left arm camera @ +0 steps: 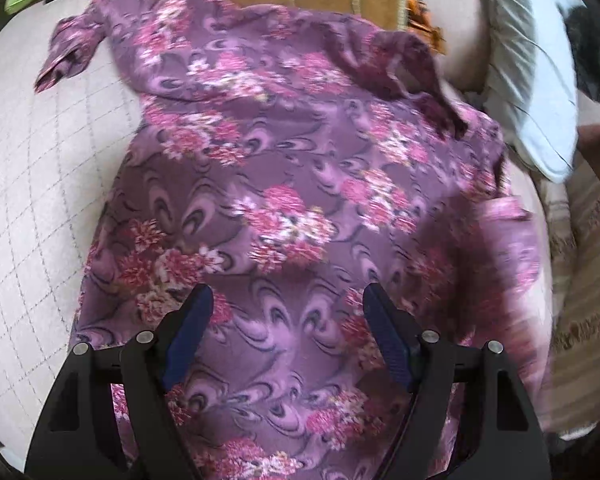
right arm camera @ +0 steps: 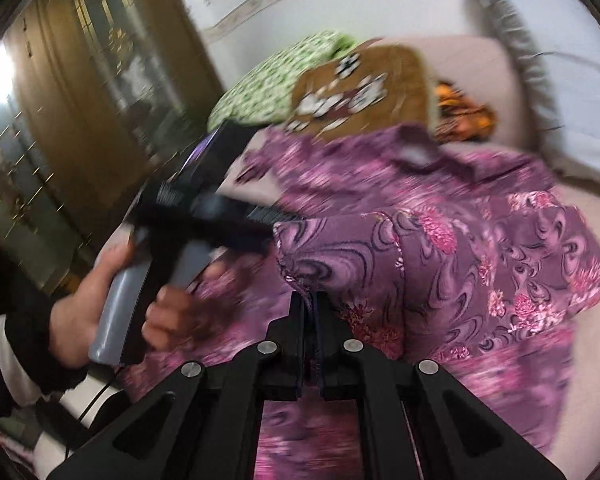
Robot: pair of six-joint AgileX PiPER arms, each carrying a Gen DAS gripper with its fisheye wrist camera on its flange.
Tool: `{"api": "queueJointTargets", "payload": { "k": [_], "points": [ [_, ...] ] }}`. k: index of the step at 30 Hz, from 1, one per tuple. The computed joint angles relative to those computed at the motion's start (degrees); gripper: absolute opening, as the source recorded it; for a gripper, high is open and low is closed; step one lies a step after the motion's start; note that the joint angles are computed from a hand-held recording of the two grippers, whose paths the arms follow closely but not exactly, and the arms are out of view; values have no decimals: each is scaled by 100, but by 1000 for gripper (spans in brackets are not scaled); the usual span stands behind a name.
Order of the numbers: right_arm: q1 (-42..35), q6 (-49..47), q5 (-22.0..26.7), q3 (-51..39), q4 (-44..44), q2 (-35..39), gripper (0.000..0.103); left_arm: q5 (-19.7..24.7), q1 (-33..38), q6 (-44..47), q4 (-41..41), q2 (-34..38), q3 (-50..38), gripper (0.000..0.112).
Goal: Fold small clothes
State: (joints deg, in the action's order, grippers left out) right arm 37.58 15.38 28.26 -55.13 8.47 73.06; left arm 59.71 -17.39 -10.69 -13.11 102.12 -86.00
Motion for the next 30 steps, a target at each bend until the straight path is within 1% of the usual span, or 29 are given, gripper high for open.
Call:
{"api": "queueJointTargets", "payload": {
  "k": [2, 4, 6, 7, 9, 10, 11, 12, 13, 14, 15, 16, 18, 19, 20, 21, 22, 23, 25, 26, 28, 30],
  "points": [
    [260, -320, -161, 78, 455, 195, 4, 100, 80, 335, -286, -17, -33, 77],
    [495, -446, -244, 201, 708, 287, 4, 201, 76, 474, -402, 15, -88, 77],
    [584, -964, -135, 319, 1397, 408, 10, 305, 32, 543, -438, 90, -154, 77],
    [573, -1103, -110, 395, 1603, 401, 10, 391, -78, 472, -369, 213, -300, 77],
    [424, -1234, 9, 653, 1735, 102, 10, 429, -173, 504, -321, 247, -314, 77],
    [99, -1321, 147, 842, 1760, -265, 10, 417, -225, 579, -362, 229, -278, 77],
    [-372, -1598, 509, 840, 1996, -505, 12, 415, -272, 603, -396, 235, -286, 77],
    [-888, -1689, 687, 918, 2050, -753, 14, 411, -332, 659, -439, 236, -277, 77],
    [-1461, -1553, 637, 997, 1876, -995, 20, 404, -393, 665, -418, 288, -310, 77],
    [-2034, -1494, 751, 906, 1847, -1008, 24, 408, -467, 628, -363, 345, -365, 77],
    [-2607, -1487, 904, 737, 1827, -943, 24, 414, -541, 590, -292, 406, -422, 77],
    [-3179, -1641, 1083, 450, 1861, -755, 24, 412, -629, 541, -214, 484, -489, 77],
    [-4205, -2384, 1600, -419, 2313, -56, 25, 386, -783, 486, -148, 579, -531, 77],
    [-4443, -2546, 1770, -835, 2429, 311, 31, 368, -849, 532, -217, 603, -496, 77],
    [-4606, -2623, 1879, -1230, 2530, 690, 35, 291, -901, 548, -232, 568, -411, 77],
    [-4667, -2585, 2012, -1653, 2565, 1112, 38, 145, -972, 515, -179, 491, -277, 77],
    [-4631, -2336, 2275, -2214, 2399, 1575, 41, -88, -1084, 436, -50, 351, -65, 77],
    [-4518, -2066, 2409, -2654, 2226, 1950, 41, -243, -1160, 408, 26, 244, 91, 77],
    [-4344, -1889, 2958, -3580, 2131, 2777, 39, -467, -1290, 386, 133, 122, 309, 77],
    [-4214, -1644, 3197, -3971, 1782, 3023, 38, -518, -1372, 320, 262, 109, 344, 77],
    [-3909, -1086, 3263, -4597, 734, 3449, 39, -585, -1633, 144, 710, 123, 317, 77],
    [-3768, -705, 3310, -4913, 183, 3727, 42, -609, -1810, -58, 1049, 157, 253, 77]
  ]
}}
